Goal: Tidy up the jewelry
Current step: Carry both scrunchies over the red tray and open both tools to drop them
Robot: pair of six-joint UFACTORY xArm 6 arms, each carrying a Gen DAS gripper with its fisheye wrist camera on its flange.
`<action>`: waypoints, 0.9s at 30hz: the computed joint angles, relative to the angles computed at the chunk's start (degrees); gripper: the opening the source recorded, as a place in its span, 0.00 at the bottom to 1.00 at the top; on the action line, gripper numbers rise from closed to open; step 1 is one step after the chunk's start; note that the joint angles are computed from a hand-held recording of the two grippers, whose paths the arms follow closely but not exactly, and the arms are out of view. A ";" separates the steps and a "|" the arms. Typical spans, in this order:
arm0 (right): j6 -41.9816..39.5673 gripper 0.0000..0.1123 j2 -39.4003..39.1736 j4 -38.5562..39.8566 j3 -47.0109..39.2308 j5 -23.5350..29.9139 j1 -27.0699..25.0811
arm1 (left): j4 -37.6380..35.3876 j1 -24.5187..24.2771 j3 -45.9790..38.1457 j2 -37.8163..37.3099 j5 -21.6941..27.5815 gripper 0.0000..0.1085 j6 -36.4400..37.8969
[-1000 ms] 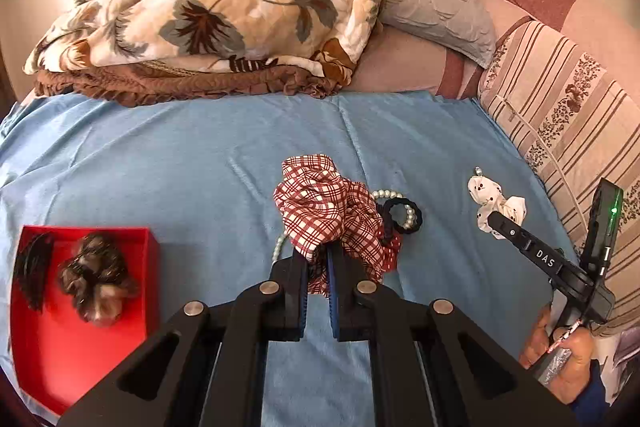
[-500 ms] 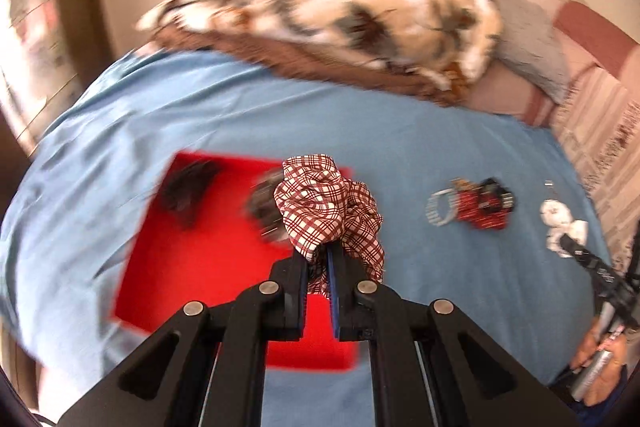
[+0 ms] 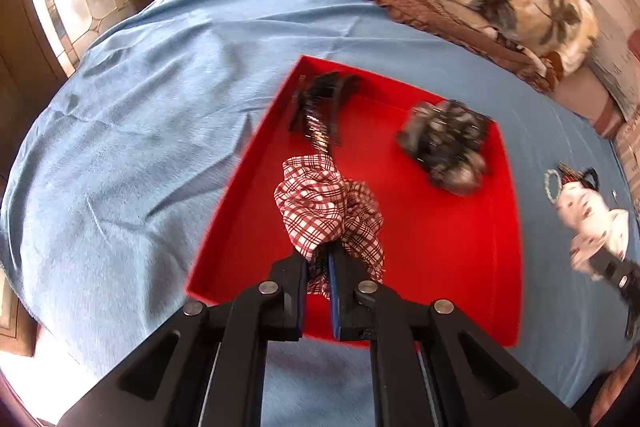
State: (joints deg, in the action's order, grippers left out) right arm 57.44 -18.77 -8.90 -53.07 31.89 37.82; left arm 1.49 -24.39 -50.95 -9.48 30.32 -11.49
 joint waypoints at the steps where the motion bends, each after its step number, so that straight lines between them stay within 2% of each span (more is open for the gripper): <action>1: -1.67 0.12 1.98 1.21 -1.51 -0.14 0.16 | -0.92 0.51 -0.54 0.79 -0.33 0.08 0.57; 6: -11.04 0.12 13.43 9.66 -10.77 -1.14 0.49 | -4.31 2.42 -0.29 2.00 -2.28 0.08 2.52; 12: -17.89 0.12 25.80 19.24 -22.46 -1.94 -0.55 | -6.07 3.14 1.32 2.12 -4.99 0.08 3.68; 17: -17.85 0.14 34.06 18.81 -32.05 1.41 -1.13 | -12.58 3.80 1.36 2.74 -6.11 0.09 8.27; 19: -17.65 0.15 36.49 18.33 -34.83 2.81 -1.43 | -14.52 3.77 1.93 2.06 -6.67 0.13 9.72; 23: -16.71 0.29 37.23 17.79 -35.69 2.68 -1.79 | -16.44 3.68 3.22 0.01 -7.65 0.20 11.58; 26: -15.90 0.43 34.98 16.51 -33.59 1.75 -1.58 | -16.76 3.68 4.35 -1.92 -8.61 0.30 11.55; 27: -15.09 0.44 33.56 15.36 -32.31 1.48 -1.50 | -16.75 3.67 4.72 -2.59 -8.88 0.30 11.37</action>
State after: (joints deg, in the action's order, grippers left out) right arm 42.35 14.79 6.46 -85.39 33.36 36.32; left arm -15.26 -20.72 -46.23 -12.07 21.44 -0.12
